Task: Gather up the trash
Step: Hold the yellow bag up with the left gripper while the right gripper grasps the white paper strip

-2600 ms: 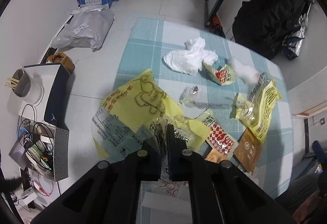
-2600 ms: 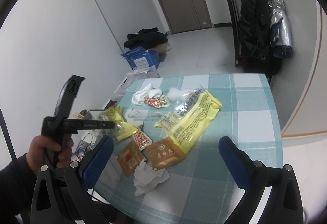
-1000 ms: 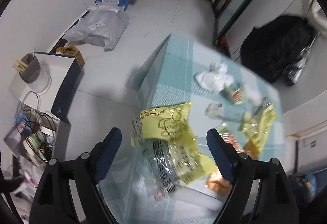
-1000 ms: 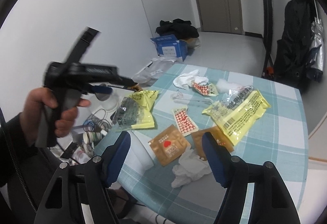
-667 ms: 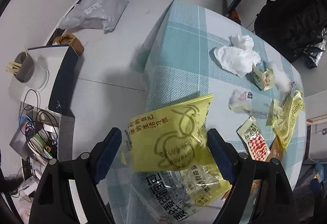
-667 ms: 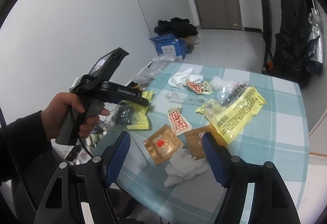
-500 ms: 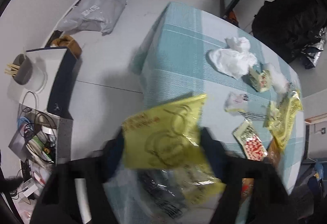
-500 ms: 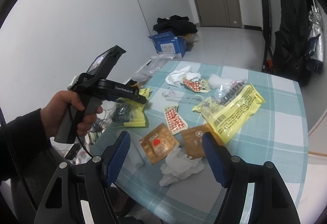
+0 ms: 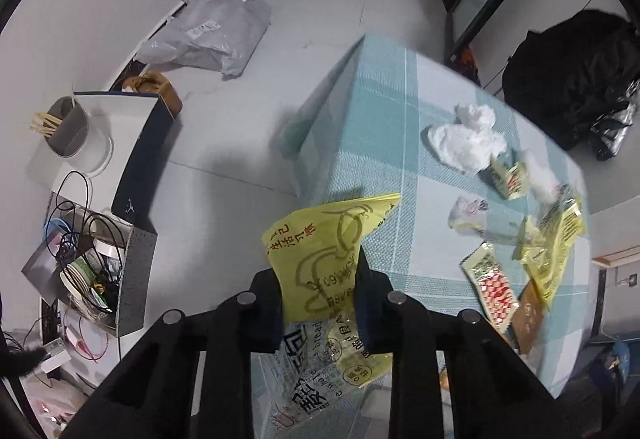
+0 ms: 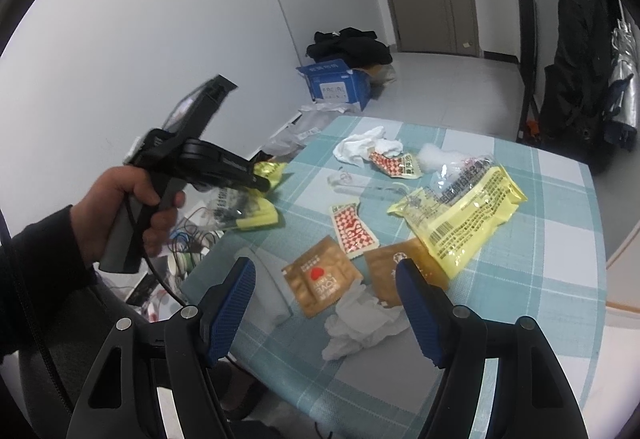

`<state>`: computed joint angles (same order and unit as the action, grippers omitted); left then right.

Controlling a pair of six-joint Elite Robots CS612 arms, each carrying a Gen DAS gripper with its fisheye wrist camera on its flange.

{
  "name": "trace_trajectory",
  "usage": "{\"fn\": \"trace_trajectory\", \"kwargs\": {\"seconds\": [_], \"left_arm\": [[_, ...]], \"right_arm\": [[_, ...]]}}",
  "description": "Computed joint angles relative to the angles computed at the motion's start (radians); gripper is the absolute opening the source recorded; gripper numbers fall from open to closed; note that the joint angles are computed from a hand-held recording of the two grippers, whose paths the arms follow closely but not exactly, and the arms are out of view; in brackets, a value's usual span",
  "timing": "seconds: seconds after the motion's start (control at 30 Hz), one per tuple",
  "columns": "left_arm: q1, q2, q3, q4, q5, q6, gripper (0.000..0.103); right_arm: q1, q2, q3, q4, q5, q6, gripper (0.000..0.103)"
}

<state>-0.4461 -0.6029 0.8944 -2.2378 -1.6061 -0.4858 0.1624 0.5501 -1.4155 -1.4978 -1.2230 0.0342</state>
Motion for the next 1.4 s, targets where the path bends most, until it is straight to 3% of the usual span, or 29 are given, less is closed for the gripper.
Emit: {"fn": "trace_trajectory", "kwargs": {"seconds": [0.37, 0.67, 0.9, 0.97, 1.2, 1.4], "left_arm": [[0.011, -0.088, 0.151, -0.294, -0.054, -0.018, 0.021], [0.025, -0.105, 0.191, -0.395, -0.089, -0.026, 0.021], [0.031, -0.116, 0.211, -0.443, -0.101, -0.041, 0.021], [0.031, -0.118, 0.214, -0.452, -0.100, -0.038, 0.021], [0.032, -0.124, 0.224, -0.474, -0.095, -0.035, 0.021], [0.031, -0.129, 0.234, -0.494, -0.094, -0.038, 0.021]], "right_arm": [[0.026, -0.022, 0.041, 0.037, 0.007, -0.093, 0.072], [0.070, -0.071, 0.170, 0.093, 0.010, -0.231, 0.072], [0.103, -0.100, 0.265, 0.086, -0.055, -0.308, 0.058], [0.109, -0.102, 0.274, 0.091, -0.072, -0.328, 0.042], [0.125, -0.092, 0.269, 0.060, -0.156, -0.380, 0.022], [0.108, -0.094, 0.265, 0.061, -0.101, -0.325, 0.016]]}}
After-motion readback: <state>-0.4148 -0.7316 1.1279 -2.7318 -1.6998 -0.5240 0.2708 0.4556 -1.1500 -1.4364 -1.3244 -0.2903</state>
